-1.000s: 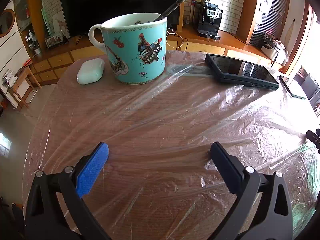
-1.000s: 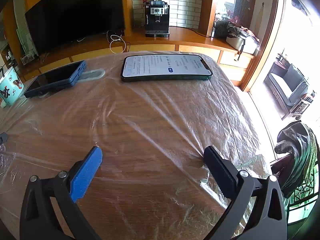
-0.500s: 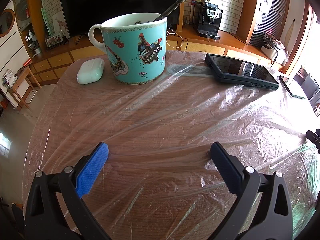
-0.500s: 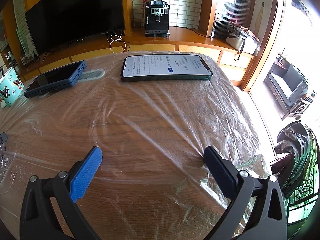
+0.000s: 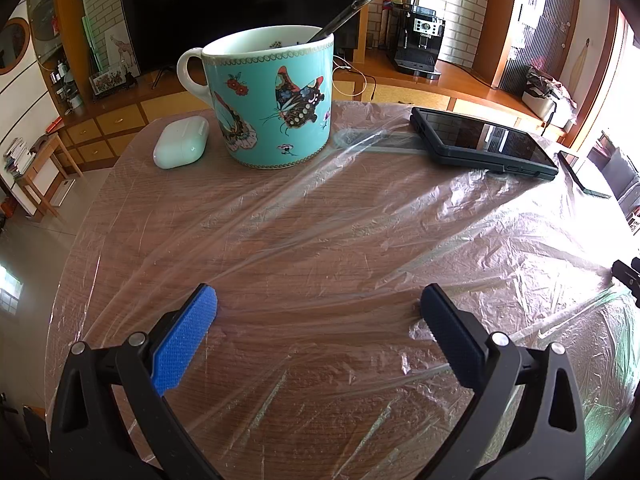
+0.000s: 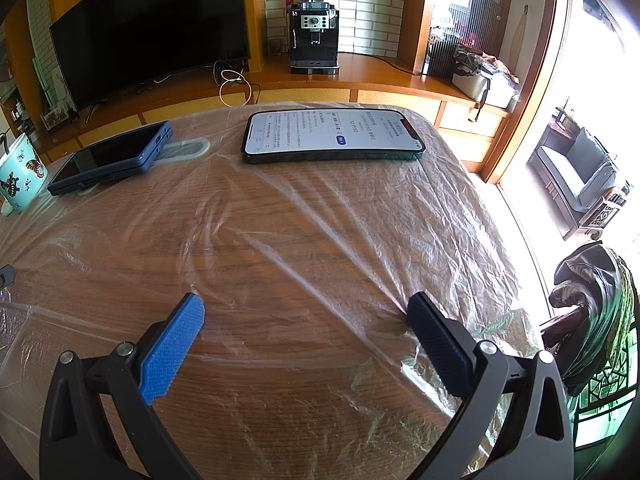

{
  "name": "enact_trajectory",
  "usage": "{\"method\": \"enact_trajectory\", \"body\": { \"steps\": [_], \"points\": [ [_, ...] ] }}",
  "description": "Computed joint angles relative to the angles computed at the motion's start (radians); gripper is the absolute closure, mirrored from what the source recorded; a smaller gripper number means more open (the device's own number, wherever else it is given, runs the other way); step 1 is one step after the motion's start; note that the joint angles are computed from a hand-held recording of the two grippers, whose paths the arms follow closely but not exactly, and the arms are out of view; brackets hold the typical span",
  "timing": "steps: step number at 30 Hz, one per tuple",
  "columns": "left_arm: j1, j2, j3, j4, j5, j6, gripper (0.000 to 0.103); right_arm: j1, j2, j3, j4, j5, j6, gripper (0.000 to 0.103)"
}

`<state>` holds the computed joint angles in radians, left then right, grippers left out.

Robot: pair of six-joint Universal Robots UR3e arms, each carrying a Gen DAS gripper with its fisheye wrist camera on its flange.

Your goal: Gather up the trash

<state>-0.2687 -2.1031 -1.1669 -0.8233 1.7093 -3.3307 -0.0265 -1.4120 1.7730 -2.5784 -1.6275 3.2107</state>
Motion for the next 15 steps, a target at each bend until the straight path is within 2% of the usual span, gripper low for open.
{"method": "enact_trajectory", "body": {
  "steps": [15],
  "points": [
    [0.001, 0.002, -0.005, 0.003, -0.001, 0.001, 0.001, -0.001, -0.001, 0.0, 0.001, 0.0, -0.001, 0.004]
  ]
}}
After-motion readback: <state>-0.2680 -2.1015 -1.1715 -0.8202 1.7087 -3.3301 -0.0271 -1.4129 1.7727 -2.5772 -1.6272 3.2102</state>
